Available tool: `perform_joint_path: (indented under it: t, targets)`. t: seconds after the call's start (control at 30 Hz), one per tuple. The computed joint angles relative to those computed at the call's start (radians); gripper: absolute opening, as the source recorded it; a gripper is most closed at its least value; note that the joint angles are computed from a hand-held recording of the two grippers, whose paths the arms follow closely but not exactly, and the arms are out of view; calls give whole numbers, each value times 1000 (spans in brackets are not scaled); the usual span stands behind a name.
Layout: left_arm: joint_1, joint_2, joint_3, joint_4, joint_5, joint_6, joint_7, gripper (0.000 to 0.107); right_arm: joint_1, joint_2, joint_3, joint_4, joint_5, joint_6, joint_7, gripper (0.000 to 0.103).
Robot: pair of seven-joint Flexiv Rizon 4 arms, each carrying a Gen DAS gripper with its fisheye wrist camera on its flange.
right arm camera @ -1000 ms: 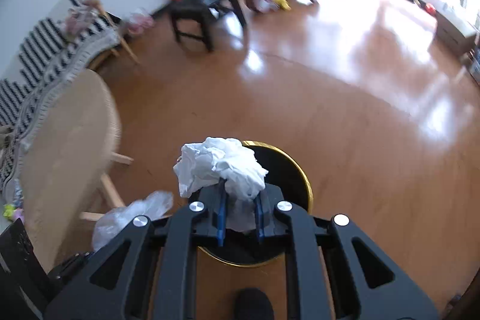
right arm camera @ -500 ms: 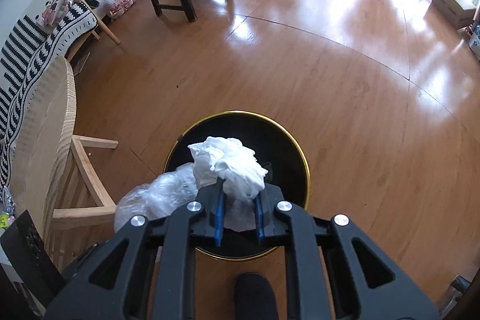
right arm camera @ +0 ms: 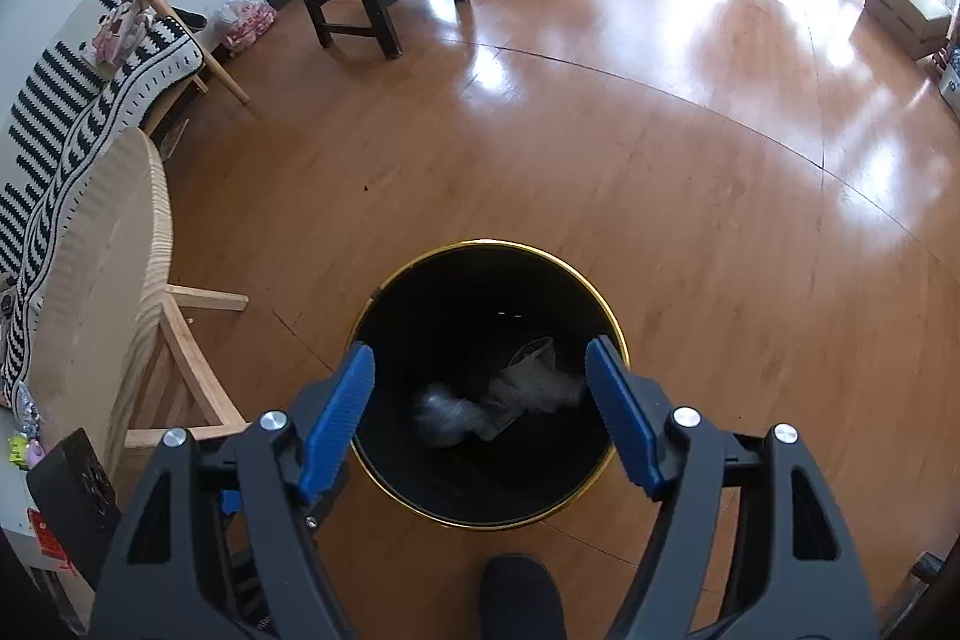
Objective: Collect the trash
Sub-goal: 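Carry the plastic bag and tissue to the bin and open both tools, then swing both tools back over the table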
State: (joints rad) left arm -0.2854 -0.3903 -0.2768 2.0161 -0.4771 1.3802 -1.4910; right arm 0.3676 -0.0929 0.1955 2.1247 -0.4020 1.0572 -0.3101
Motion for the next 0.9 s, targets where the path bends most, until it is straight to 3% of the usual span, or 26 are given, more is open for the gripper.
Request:
perform_joint_path:
  t: [0.13,0.27,0.4,0.53,0.7,0.83,0.9]
  targets:
    - [18,62,-9,40,-19,-8,31,78,9,11,0,-16,-43,-2,14,71]
    - [36,185,15,99,-57,-51,115,82,33,23,9,-46,-124,5,67,74]
    - [25,352,98,181,-100,-74,228,89,72,24,23,-94,-238,1,130,79]
    - [54,555,236,282,65,-86,224,92,147,-28,44,-198,-318,6,146,81]
    - [238,810,381,398,279,-176,175,92,315,-197,61,-432,-361,5,42,83]
    - [447,944,453,440,410,-244,148,92,436,-357,75,-647,-302,4,-97,83]
    - [502,983,495,445,422,-277,162,92,503,-446,83,-772,-279,-24,-183,83]
